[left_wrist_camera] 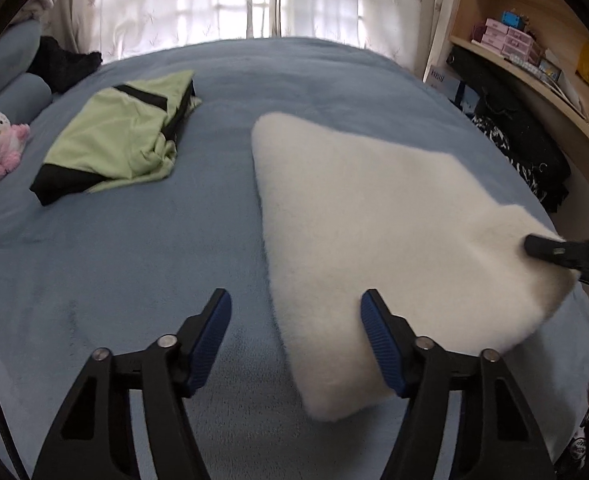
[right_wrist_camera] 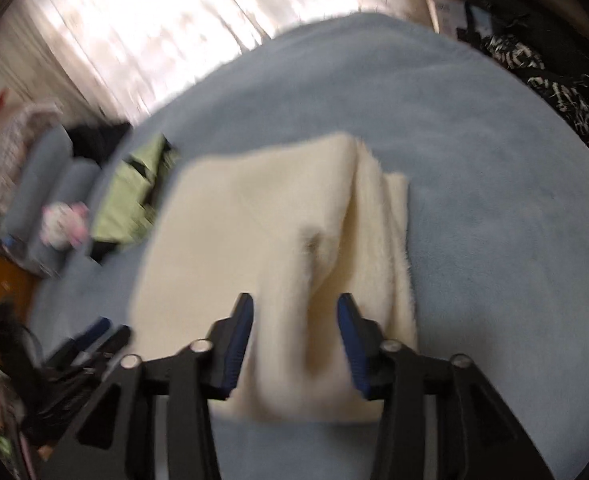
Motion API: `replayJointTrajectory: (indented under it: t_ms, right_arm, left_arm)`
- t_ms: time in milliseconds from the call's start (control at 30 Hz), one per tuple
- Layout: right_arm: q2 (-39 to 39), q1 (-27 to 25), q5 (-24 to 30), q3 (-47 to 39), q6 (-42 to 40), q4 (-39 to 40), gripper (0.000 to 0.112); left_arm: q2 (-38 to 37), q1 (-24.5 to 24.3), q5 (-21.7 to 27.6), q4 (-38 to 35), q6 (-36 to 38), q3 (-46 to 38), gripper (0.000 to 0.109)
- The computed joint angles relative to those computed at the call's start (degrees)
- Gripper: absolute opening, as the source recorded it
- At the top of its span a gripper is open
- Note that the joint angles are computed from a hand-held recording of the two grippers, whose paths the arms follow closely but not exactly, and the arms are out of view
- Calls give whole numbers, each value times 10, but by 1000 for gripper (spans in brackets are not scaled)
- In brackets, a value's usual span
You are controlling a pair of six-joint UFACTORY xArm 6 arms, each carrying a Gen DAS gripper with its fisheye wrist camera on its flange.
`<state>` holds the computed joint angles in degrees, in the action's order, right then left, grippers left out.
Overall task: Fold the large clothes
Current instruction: 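Pinch the new folded edge with the right gripper and press it flat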
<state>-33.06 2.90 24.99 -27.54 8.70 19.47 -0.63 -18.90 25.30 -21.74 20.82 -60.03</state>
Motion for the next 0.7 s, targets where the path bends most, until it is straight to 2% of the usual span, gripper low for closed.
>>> replayJointTrajectory:
  t_ms: [33,133,167,267,333,400,533,633,700]
  right_arm:
    - [25,-1,1,-10,-28,26,16]
    - [41,1,-30,-3,-46,46,14]
    - [27,1,-38,6,-65,74,12]
    - [-72,6,-87,64,-102,120,7]
    - [-140,2,-102,108,-45,68,6]
    - [-161,-5,-110,138,16,2,6]
    - [-118,-2,-125,170,1,68,6]
    - [-84,17,-172,195,46,42,6]
    - [-86,18,-173,196,78,23,7]
  left_arm:
    - [7,2,5,-15,9,-6,64]
    - [16,3,12,-32,18,-16,59]
    - [17,4,16,-30,16,-21,55]
    - [13,3,19,-40,27,-25,55]
    - [9,0,19,-53,44,-24,55]
    - [13,-4,20,-56,52,-26,55]
    - [30,-14,30,-78,72,-29,55]
    - [41,-23,26,-94,97,-26,55]
    - [45,-29,11,-81,89,-19,56]
